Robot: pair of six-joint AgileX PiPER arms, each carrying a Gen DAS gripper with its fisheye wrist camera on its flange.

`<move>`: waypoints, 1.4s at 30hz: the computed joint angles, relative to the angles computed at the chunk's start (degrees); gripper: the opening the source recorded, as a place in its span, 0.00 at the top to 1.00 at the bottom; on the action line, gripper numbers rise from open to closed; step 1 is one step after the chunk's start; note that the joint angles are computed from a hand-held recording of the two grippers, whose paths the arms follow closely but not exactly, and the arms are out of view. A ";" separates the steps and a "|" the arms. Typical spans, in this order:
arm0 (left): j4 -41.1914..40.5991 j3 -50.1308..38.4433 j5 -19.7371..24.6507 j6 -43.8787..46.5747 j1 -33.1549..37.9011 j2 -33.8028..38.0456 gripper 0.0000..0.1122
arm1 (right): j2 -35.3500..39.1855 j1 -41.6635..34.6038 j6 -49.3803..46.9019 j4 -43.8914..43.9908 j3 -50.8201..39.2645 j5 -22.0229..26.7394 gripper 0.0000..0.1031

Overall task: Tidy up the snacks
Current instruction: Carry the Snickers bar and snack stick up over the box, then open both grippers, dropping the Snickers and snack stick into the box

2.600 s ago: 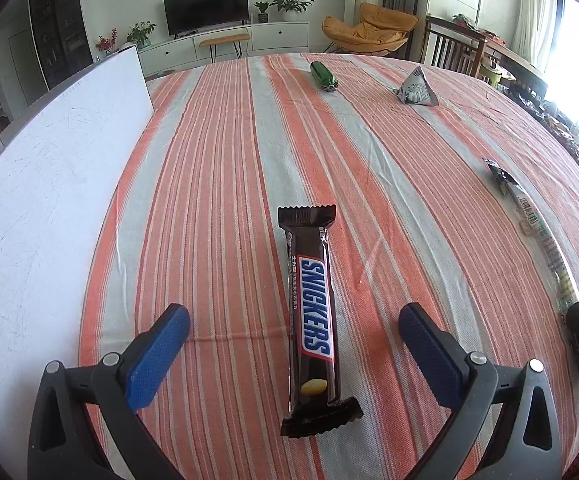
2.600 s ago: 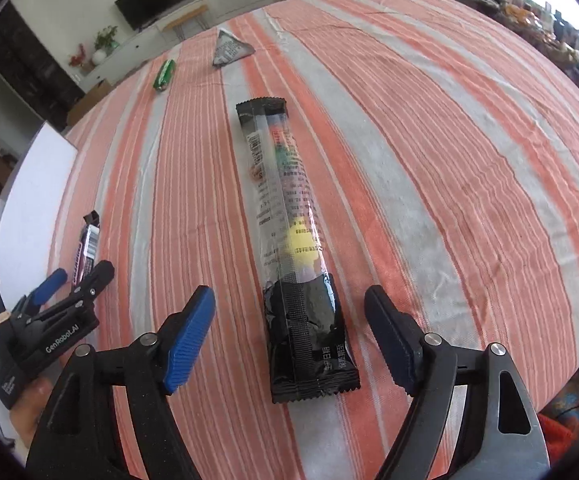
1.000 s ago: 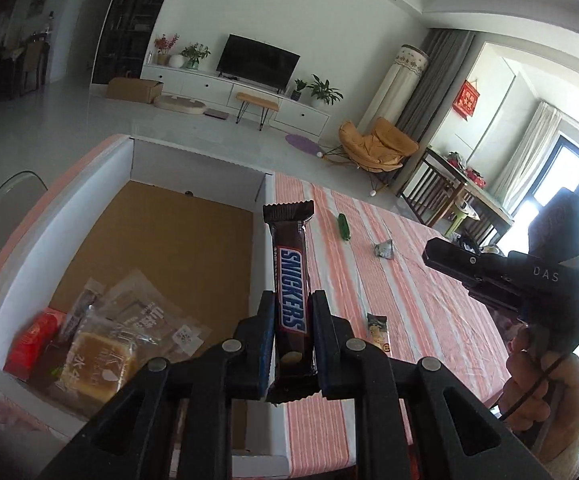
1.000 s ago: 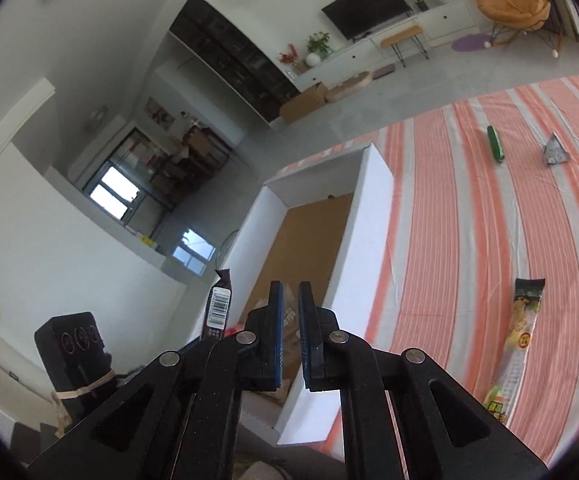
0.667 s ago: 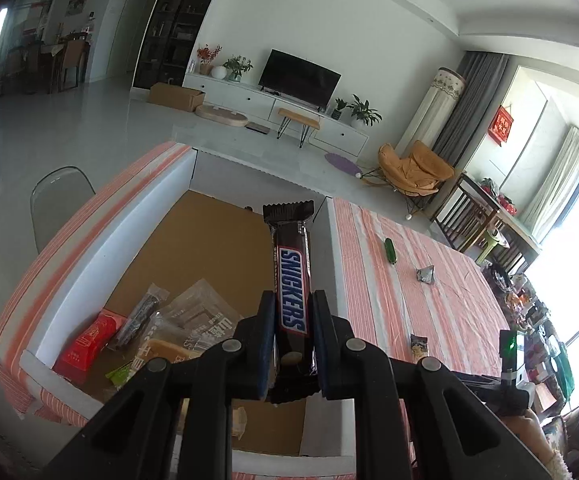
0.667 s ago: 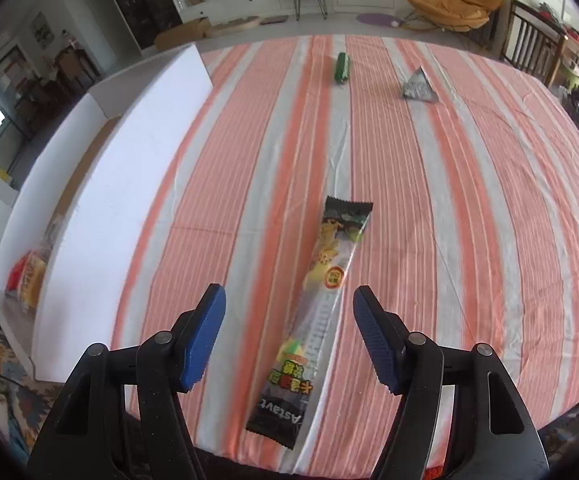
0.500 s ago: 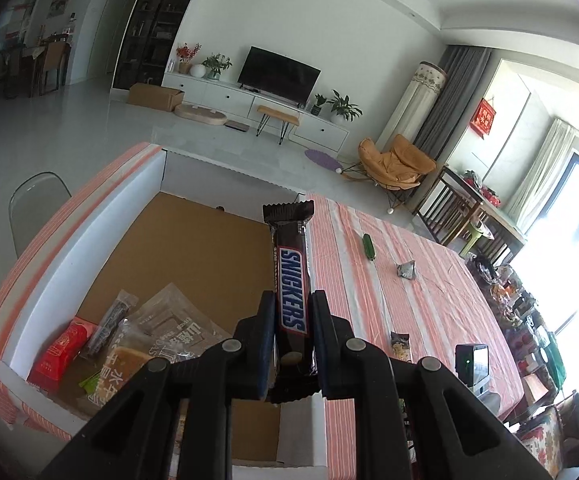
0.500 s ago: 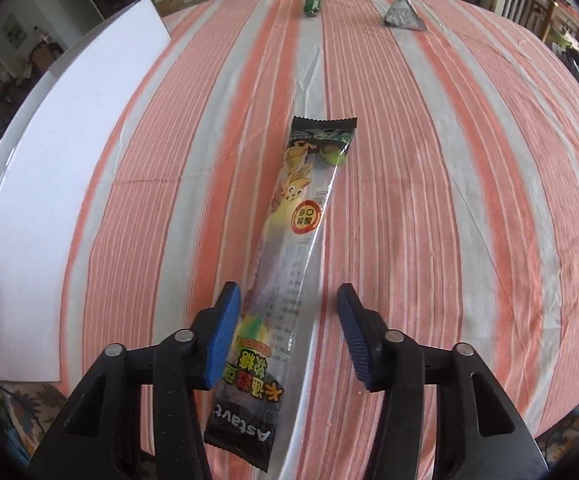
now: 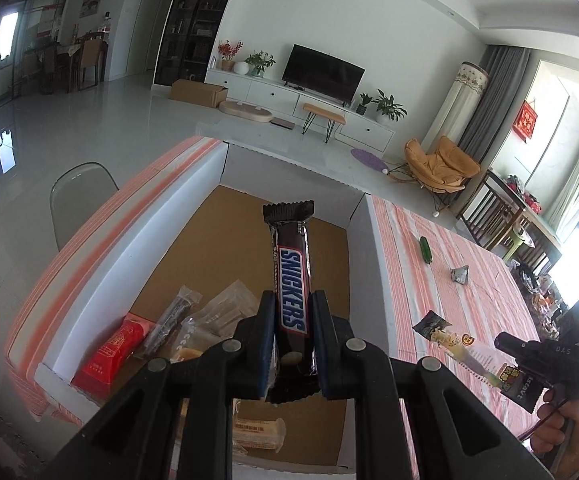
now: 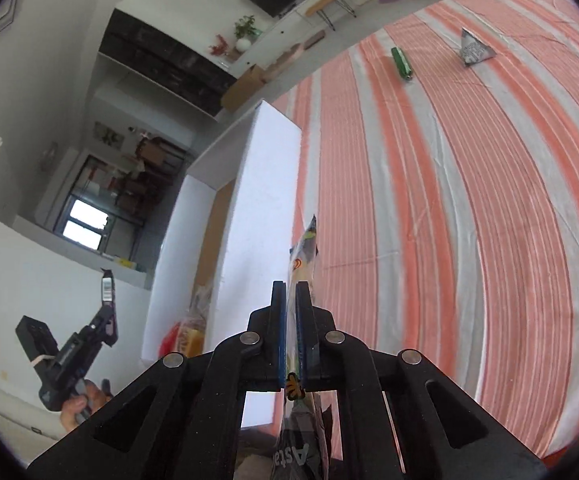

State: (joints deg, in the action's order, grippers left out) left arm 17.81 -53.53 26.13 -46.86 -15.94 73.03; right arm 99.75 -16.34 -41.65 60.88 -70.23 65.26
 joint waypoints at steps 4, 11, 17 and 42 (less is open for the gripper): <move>1.50 0.73 -0.46 -1.40 -0.11 -0.44 0.85 | -2.25 6.91 4.94 7.09 -4.35 3.72 0.97; 1.76 1.77 0.60 -1.50 -0.51 -3.40 0.85 | -2.69 20.73 16.40 -12.16 -15.85 -8.65 0.70; -1.52 2.17 -1.98 1.08 0.07 -2.08 0.85 | 2.00 29.89 19.52 -44.24 -5.80 -14.24 0.35; 5.62 -2.28 4.10 -0.66 -0.46 5.92 0.80 | 1.40 28.47 13.28 -8.54 -13.70 -10.87 0.35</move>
